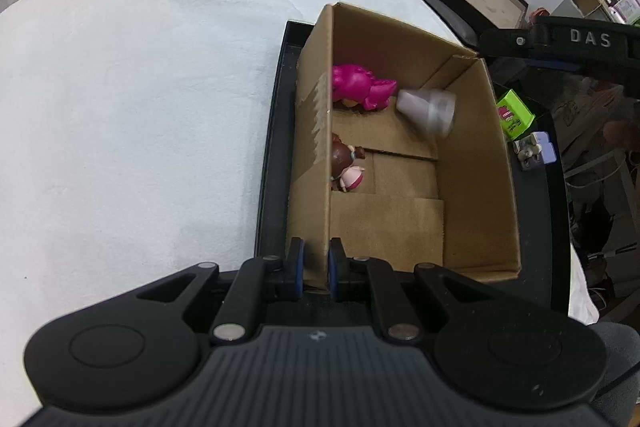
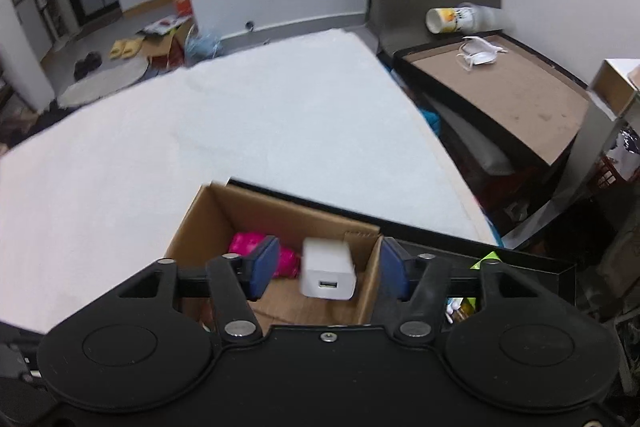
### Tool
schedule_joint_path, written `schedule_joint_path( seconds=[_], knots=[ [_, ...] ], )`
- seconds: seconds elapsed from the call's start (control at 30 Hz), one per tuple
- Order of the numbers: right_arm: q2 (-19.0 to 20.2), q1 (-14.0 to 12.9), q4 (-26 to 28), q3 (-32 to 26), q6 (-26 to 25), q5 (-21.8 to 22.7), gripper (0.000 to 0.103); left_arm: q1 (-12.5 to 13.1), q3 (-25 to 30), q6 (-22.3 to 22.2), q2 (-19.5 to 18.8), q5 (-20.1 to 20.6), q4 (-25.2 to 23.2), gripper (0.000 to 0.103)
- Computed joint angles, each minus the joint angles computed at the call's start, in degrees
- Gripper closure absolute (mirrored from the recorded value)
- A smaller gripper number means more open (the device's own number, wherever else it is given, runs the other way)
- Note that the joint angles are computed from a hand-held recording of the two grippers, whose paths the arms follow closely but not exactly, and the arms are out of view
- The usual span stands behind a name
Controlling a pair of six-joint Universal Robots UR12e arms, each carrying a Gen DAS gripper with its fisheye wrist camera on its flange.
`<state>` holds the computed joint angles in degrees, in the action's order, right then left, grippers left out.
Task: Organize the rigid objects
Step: 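Carry the white charger plug with the right tool into the box, then move the right tool to the lavender toy bed and close on it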
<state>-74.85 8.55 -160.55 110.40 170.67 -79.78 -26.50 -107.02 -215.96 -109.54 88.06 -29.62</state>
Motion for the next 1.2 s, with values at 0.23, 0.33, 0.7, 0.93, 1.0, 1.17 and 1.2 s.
schedule_joint_path(
  seconds=[0.23, 0.33, 0.7, 0.93, 1.0, 1.17, 1.2],
  knots=[
    [-1.1, -2.2, 0.0, 1.6, -0.1, -1.1, 0.047, 0.0, 0.0, -0.1, 0.0, -0.1, 0.0, 0.092],
    [-1.5, -3.4, 0.5, 2.4, 0.3, -1.8, 0.047, 0.1, 0.0, -0.1, 0.0, 0.0, 0.0, 0.092],
    [-2.9, -6.9, 1.2, 5.0, 1.0, -3.1, 0.047, -0.1, 0.2, -0.1, 0.0, 0.6, -0.4, 0.092],
    [-3.3, -8.6, 1.0, 6.3, 0.2, -2.6, 0.047, -0.4, 0.4, -0.2, -0.1, 1.2, -0.8, 0.092],
    [-3.4, -8.9, 1.0, 6.5, -0.1, -2.3, 0.047, -0.4, 0.4, -0.5, -0.1, 1.3, -0.7, 0.093],
    [-3.5, -10.5, 0.2, 7.4, -0.7, -1.0, 0.044, -0.7, 0.8, -0.5, -0.2, 1.9, -1.4, 0.093],
    [-3.5, -10.9, -0.2, 7.5, -0.6, -0.7, 0.041, -0.7, 0.9, -0.4, -0.3, 2.1, -1.5, 0.093]
  ],
)
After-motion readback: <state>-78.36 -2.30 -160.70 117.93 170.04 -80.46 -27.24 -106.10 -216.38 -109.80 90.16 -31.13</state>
